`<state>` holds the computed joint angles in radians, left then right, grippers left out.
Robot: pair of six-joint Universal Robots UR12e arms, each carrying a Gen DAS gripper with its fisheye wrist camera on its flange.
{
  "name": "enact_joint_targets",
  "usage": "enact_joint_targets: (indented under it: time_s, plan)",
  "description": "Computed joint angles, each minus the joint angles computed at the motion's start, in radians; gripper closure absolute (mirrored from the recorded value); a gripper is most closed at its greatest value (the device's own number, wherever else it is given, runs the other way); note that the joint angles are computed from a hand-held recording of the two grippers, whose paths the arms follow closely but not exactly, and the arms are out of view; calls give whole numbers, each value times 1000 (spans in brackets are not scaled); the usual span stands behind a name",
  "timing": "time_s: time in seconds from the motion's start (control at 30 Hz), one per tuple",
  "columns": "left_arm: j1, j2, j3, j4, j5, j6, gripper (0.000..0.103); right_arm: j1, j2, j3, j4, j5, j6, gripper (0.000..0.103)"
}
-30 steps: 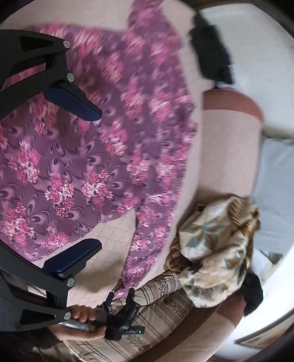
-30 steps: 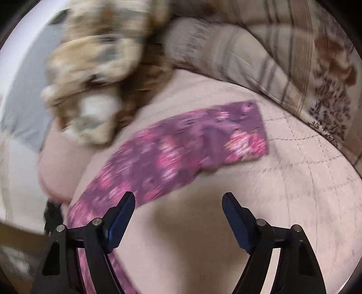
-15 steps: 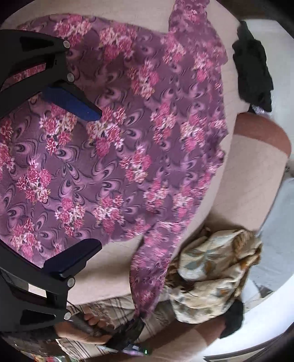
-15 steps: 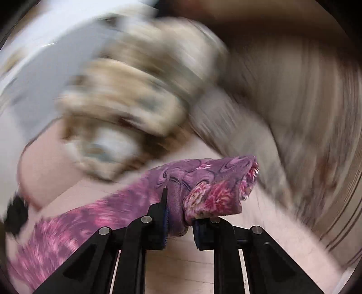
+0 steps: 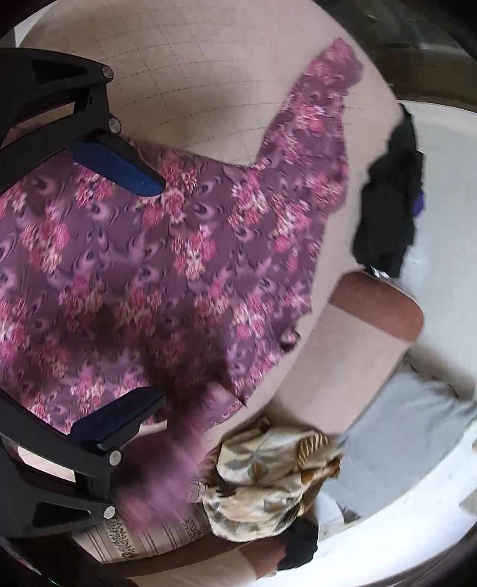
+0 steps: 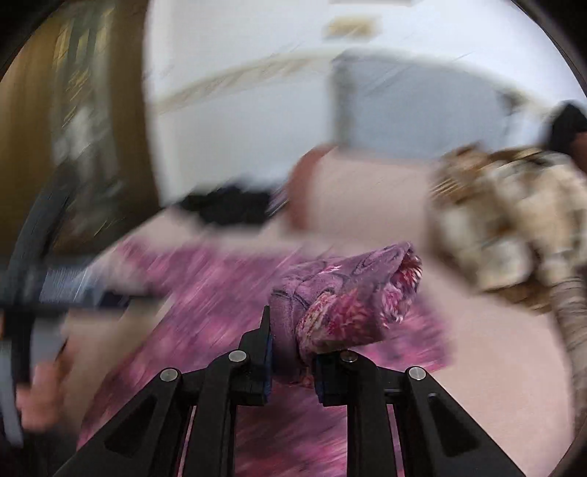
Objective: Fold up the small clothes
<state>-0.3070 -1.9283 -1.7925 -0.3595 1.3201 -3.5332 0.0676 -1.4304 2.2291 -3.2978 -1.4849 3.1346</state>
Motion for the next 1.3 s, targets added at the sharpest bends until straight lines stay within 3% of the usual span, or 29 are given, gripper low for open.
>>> enact_joint_targets:
  time_s: [0.07,0.13,0.2,0.23,0.27,0.33,0.4,0.47,0.53,0.63,0.7,0.8,0.9,0.97,1.0,1.07,1.2,1.3]
  plan:
    - [15,-18,12,-38,-29,-15,0,20,41,-10,61,34,-74,82]
    - [24,-31,21,-67,-68,-20,0,26,68,-20,166,132,-148,76]
    - [29,-43,31,-102,-109,-13,0,41,81,-29,236,150,-201,54]
    - [30,-47,35,-119,-124,-6,0,42,74,-21,248,166,-224,48]
    - [30,-51,38,-133,-135,0,0,37,65,-16,260,202,-250,40]
    - [27,-54,39,-150,-140,14,0,-2,24,0,315,326,-350,39]
    - [20,-56,44,-166,-120,26,0,-41,-13,26,314,384,-387,26]
    - [12,-57,49,-183,-93,29,0,-106,-31,39,309,437,-331,25]
    - [0,-62,64,-229,-54,45,0,-168,-12,31,255,454,-177,25]
    - [-18,-75,83,-304,-41,88,0,-245,15,46,124,422,103,25]
    - [-27,-86,94,-349,-69,118,1,-271,26,54,86,337,235,30]
    - [-52,-100,117,-441,-38,156,14,-271,33,43,111,204,320,36]
    - [-82,-107,128,-476,68,166,39,-282,42,31,158,194,365,39]
    - [-86,-97,119,-457,103,153,84,-301,65,23,174,256,388,45]
    - [-76,-90,113,-452,57,145,90,-306,79,17,178,283,403,52]
    - [-44,-61,93,-438,-48,104,94,-310,94,14,181,307,421,65]
    - [-10,12,45,-334,-84,66,95,-311,98,19,182,307,430,68]
    - [-3,36,32,-321,-68,79,94,-311,98,19,206,298,424,68]
